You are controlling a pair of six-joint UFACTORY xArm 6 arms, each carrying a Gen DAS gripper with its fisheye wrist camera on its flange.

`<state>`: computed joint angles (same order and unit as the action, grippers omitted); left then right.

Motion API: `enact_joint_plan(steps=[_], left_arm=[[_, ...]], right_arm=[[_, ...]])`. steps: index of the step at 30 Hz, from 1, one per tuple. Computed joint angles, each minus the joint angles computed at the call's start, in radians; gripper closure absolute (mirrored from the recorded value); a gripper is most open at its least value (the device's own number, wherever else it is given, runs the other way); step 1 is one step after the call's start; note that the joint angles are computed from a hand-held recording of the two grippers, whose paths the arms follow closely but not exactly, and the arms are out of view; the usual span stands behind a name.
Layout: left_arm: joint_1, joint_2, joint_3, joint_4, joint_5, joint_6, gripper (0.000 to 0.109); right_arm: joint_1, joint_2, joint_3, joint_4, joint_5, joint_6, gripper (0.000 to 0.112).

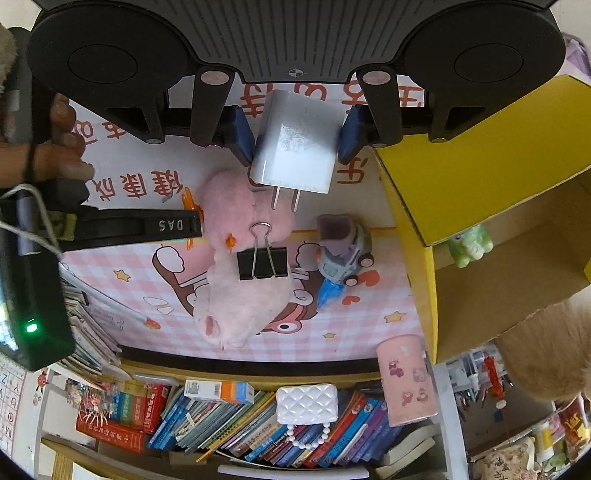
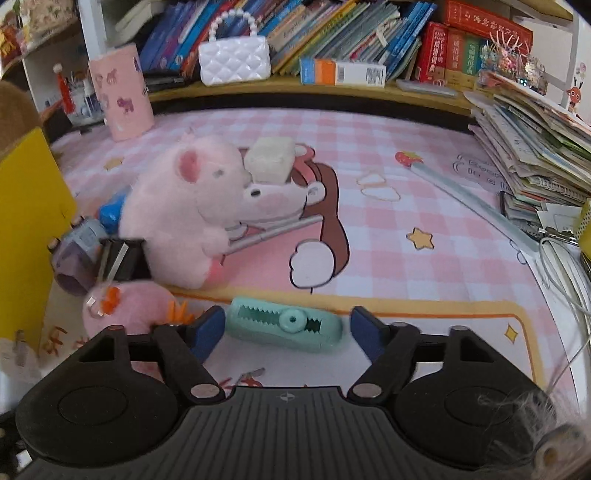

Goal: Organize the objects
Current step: 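Grasp the white charger plug with the left tool while the right tool grasps the teal tape dispenser, then carry the charger plug and tape dispenser over the yellow box with both tools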

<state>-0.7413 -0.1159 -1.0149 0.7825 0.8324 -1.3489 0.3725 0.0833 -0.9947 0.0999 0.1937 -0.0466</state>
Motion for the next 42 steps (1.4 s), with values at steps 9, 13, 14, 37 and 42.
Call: enact_joint_plan(steps=[9,13,14,37,42], left_arm=[[-0.009,-0.03,0.025,0.01,-0.022,-0.017,0.061],[-0.011,-0.05,0.047,0.018,-0.05,-0.036,0.061],[-0.013,-0.057,0.053,0.022,-0.054,-0.043,0.061],[-0.182,-0.516,0.379,0.072,0.147,-0.257,0.061],[-0.275,-0.639,0.442,0.065,0.278,-0.309,0.061]], right_arm=[[-0.021,-0.036,0.049,-0.125,-0.054,0.108,0.044],[-0.024,-0.117,0.094,-0.089,-0.045,0.079,0.044],[-0.022,-0.14,0.106,-0.077,-0.039,0.073,0.044],[0.249,-0.606,0.419,-0.215,0.154,0.274,0.044],[0.331,-0.661,0.452,-0.272,0.185,0.364,0.044]])
